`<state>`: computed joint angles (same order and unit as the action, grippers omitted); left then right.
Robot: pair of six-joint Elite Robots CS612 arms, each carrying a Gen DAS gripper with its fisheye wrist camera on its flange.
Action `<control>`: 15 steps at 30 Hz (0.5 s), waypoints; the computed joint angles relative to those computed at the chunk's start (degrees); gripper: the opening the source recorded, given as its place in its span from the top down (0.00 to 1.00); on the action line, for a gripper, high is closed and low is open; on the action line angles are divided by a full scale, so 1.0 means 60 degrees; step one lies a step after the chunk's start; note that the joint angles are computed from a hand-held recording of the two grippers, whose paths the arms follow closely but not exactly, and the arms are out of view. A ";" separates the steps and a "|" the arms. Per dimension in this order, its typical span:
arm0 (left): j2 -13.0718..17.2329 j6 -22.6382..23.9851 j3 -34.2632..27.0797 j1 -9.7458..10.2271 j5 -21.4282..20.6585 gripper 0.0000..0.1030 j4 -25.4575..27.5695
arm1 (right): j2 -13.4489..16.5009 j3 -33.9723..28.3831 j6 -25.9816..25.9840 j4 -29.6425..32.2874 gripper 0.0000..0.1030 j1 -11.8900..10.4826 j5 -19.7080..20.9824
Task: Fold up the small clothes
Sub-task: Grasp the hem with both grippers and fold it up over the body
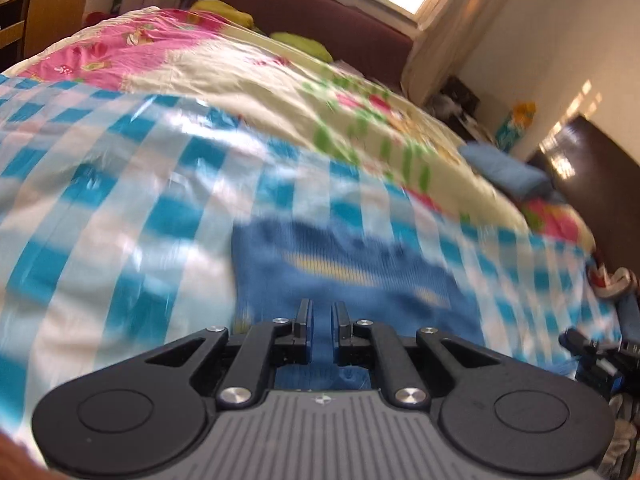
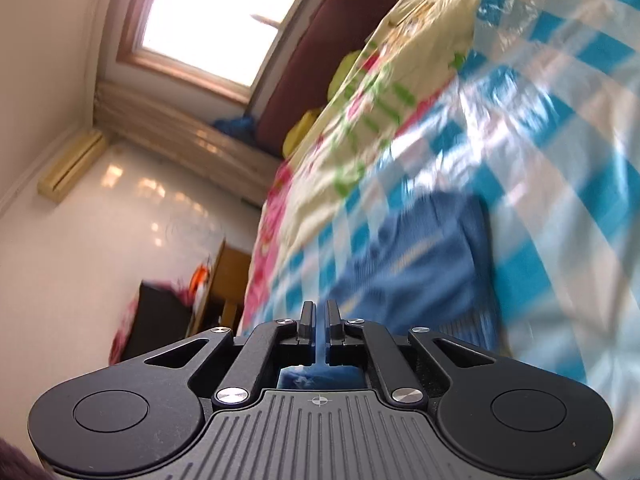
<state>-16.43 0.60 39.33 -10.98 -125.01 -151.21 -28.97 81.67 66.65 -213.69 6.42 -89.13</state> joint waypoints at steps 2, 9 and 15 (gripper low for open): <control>0.0634 -0.0390 -0.1195 -0.0123 0.0462 0.86 0.0438 | 0.0178 -0.0512 -0.0248 0.0637 0.96 -0.0095 -0.0371; 0.0076 0.1510 0.0103 -0.0207 0.1203 0.86 0.0225 | -0.0076 -0.0562 -0.3691 0.2966 0.89 -0.0064 0.0439; -0.0687 0.3336 0.1513 -0.0122 0.1375 0.74 0.0712 | -0.0019 -0.0743 -0.4894 0.4369 0.80 0.0081 0.0782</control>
<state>-20.55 20.62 48.41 -11.71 -116.76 -146.93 -29.09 77.21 37.28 -187.48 6.91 -84.44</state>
